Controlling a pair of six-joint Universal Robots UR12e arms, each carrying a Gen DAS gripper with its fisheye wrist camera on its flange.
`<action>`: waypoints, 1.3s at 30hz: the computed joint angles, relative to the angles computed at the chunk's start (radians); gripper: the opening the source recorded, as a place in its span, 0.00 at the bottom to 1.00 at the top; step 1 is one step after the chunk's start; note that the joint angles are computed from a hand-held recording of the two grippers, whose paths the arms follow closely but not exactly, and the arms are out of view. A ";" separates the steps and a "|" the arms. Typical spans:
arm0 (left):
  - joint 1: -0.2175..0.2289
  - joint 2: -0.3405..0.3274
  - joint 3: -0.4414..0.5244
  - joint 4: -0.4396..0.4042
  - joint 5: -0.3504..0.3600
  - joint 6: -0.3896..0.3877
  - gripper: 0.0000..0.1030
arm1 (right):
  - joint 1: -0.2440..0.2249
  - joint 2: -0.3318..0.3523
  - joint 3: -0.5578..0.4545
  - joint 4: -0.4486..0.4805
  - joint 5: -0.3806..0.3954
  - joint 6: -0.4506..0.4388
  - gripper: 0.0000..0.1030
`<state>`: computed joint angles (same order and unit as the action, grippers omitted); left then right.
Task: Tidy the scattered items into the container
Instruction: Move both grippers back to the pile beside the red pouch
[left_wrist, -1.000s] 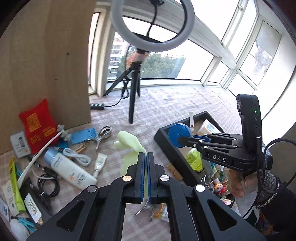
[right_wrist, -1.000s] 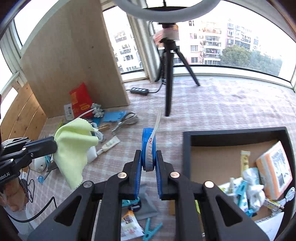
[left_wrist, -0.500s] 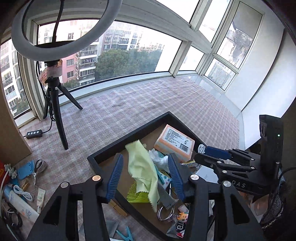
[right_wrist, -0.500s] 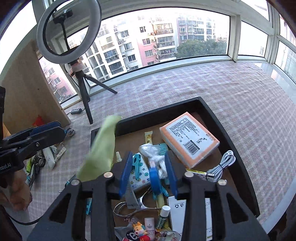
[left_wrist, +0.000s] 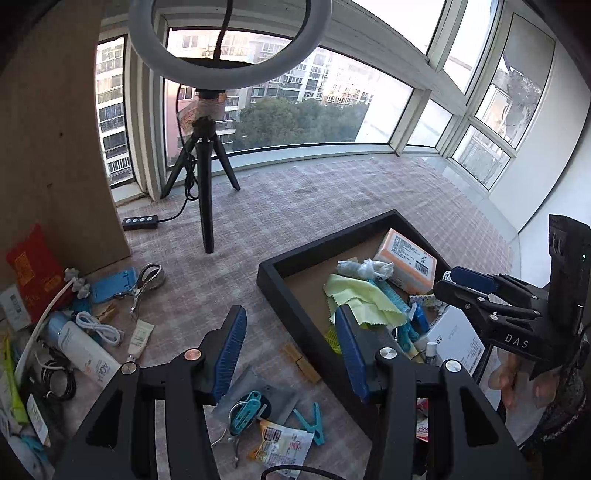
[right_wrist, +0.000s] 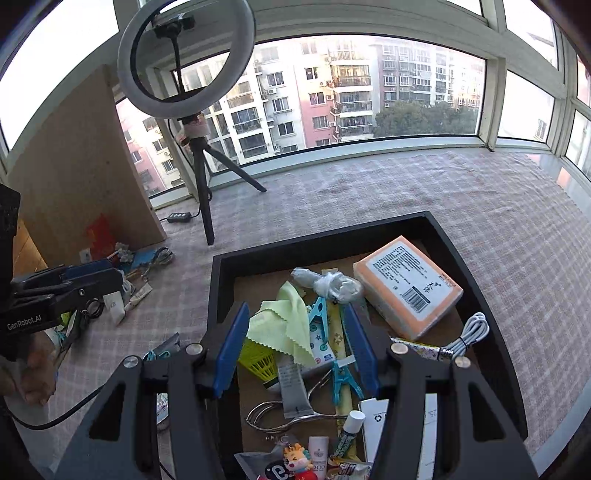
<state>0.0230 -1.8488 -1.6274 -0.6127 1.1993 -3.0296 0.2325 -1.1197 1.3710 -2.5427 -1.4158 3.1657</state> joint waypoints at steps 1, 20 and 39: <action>0.007 0.013 -0.020 0.007 0.020 -0.003 0.46 | 0.006 0.003 -0.002 0.006 0.015 -0.040 0.51; 0.249 0.251 -0.357 0.050 0.238 -0.234 0.46 | 0.134 0.064 -0.100 0.156 0.128 -0.206 0.51; 0.372 0.171 -0.350 0.049 -0.012 -0.444 0.45 | 0.295 0.384 -0.652 0.700 0.397 -0.358 0.29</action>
